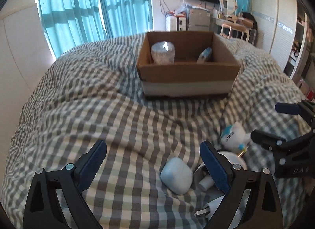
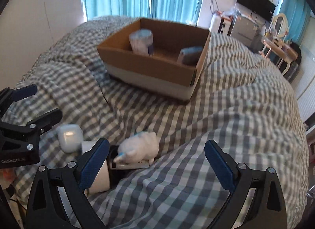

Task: Organize objects
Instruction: 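Move both tools back toward the remaining items, then grasp the earbud case with the left tool while the right tool grasps the plush toy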

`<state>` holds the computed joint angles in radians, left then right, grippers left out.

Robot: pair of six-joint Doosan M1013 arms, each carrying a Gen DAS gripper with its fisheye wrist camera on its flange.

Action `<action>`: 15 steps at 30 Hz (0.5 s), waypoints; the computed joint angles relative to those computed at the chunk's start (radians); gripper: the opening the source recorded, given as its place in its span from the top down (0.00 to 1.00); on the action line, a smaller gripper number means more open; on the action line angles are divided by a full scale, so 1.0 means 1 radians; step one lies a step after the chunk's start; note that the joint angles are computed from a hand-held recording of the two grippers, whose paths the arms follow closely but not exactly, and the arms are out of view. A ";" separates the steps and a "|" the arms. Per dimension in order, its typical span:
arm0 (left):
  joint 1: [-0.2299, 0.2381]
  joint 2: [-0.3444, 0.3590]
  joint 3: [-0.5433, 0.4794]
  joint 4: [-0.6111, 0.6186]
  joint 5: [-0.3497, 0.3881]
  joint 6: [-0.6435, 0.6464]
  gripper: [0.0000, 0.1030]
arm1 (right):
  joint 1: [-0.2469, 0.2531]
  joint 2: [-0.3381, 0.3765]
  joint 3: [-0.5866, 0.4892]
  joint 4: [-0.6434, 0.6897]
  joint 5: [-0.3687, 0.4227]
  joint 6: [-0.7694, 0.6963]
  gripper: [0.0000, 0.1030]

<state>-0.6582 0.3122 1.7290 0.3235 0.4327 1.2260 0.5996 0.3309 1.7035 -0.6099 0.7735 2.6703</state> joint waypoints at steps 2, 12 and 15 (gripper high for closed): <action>0.004 0.012 0.000 -0.042 0.022 0.041 0.05 | -0.013 0.005 0.003 0.038 -0.012 -0.018 0.05; -0.003 0.036 -0.004 -0.107 0.060 0.196 0.13 | -0.037 0.021 -0.002 0.109 -0.031 -0.075 0.09; -0.005 0.043 -0.005 -0.166 0.089 0.305 0.38 | -0.040 0.017 0.003 0.117 -0.044 -0.075 0.09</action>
<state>-0.6636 0.3549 1.7240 0.1579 0.5216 1.5312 0.5592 0.3482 1.7068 -0.4933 0.7297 2.5953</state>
